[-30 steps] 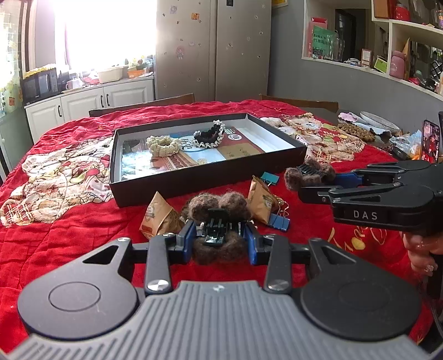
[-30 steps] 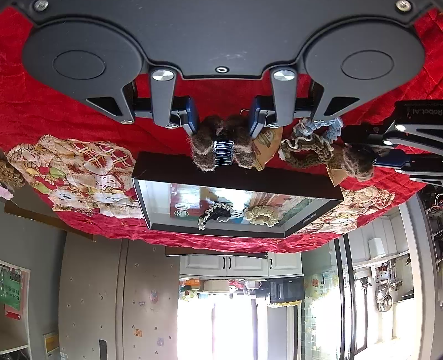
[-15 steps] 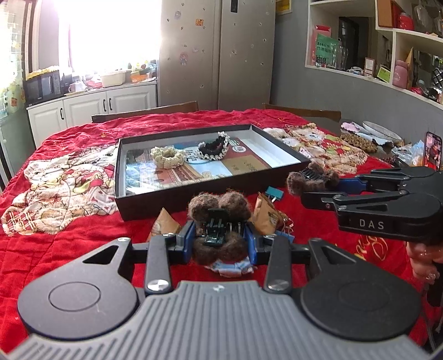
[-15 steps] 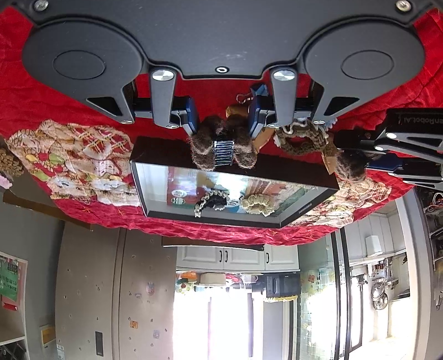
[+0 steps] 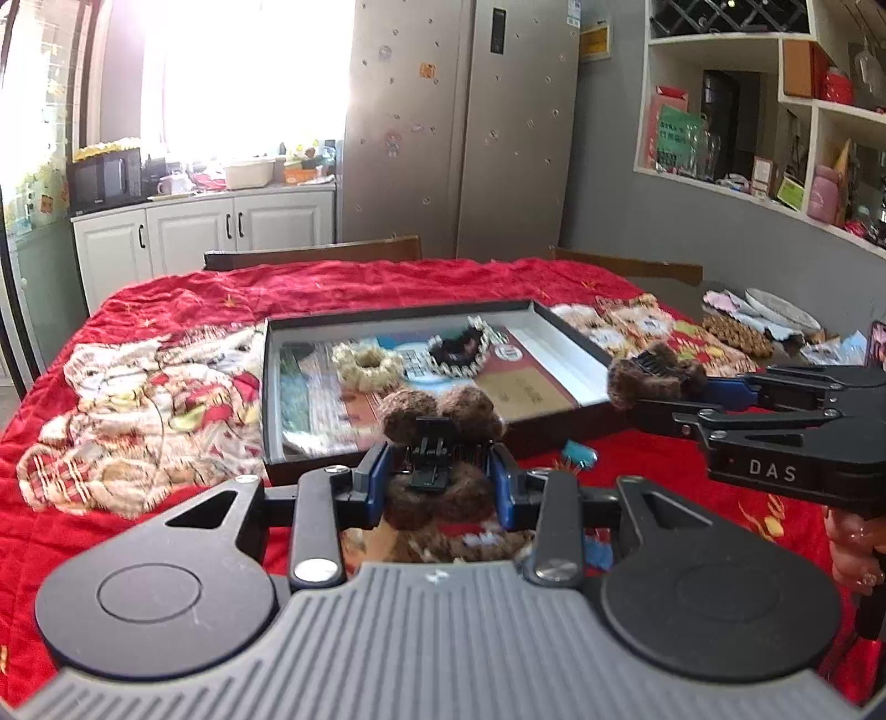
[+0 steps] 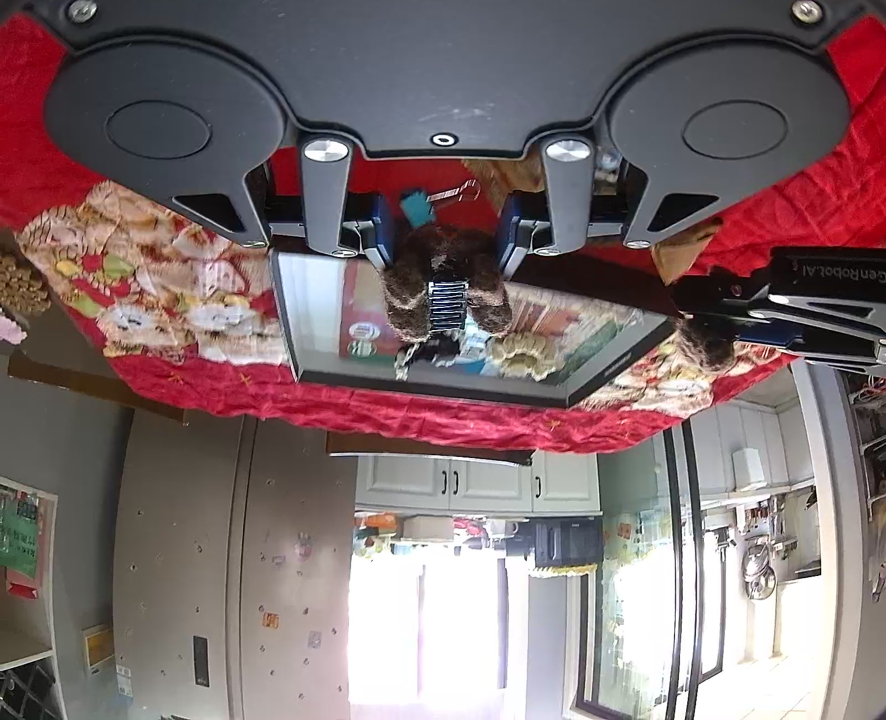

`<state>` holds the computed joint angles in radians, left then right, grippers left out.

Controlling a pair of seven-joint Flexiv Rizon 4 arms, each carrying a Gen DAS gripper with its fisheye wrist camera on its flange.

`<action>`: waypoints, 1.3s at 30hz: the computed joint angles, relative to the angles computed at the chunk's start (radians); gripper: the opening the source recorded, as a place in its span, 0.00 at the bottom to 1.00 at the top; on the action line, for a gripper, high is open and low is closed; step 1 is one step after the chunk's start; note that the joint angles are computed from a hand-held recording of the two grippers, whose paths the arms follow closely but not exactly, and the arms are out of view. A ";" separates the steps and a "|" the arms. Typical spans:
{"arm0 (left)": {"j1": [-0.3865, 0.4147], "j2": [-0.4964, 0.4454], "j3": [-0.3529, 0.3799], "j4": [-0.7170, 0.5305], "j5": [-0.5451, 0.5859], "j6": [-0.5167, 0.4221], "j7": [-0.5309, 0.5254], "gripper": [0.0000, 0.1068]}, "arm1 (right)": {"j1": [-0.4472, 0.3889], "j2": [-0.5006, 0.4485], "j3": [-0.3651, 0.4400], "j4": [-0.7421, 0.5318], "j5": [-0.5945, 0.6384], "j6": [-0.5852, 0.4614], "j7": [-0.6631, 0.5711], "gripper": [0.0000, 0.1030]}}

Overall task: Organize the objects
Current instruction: 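Carry both brown fuzzy hair clips over the black tray with both tools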

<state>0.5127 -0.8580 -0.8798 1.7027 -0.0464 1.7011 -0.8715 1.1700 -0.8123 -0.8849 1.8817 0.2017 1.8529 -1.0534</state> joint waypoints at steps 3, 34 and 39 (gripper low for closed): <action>-0.024 -0.002 0.017 -0.041 -0.017 -0.016 -0.004 0.39 | -0.023 0.003 0.005 -0.025 -0.005 -0.007 0.005 0.34; -0.601 -0.237 0.660 -0.809 -0.340 -0.367 -0.117 0.39 | -0.494 -0.169 0.249 -0.558 -0.406 -0.332 0.355 0.34; -0.629 -0.304 0.711 -0.936 -0.321 -0.439 -0.179 0.39 | -0.550 -0.196 0.303 -0.615 -0.467 -0.353 0.399 0.34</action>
<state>-0.1163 -1.1615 -0.1691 0.7671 -0.3677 1.2626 -1.0508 0.6196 -1.0082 -0.5823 1.2663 -0.2655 1.4997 -0.6545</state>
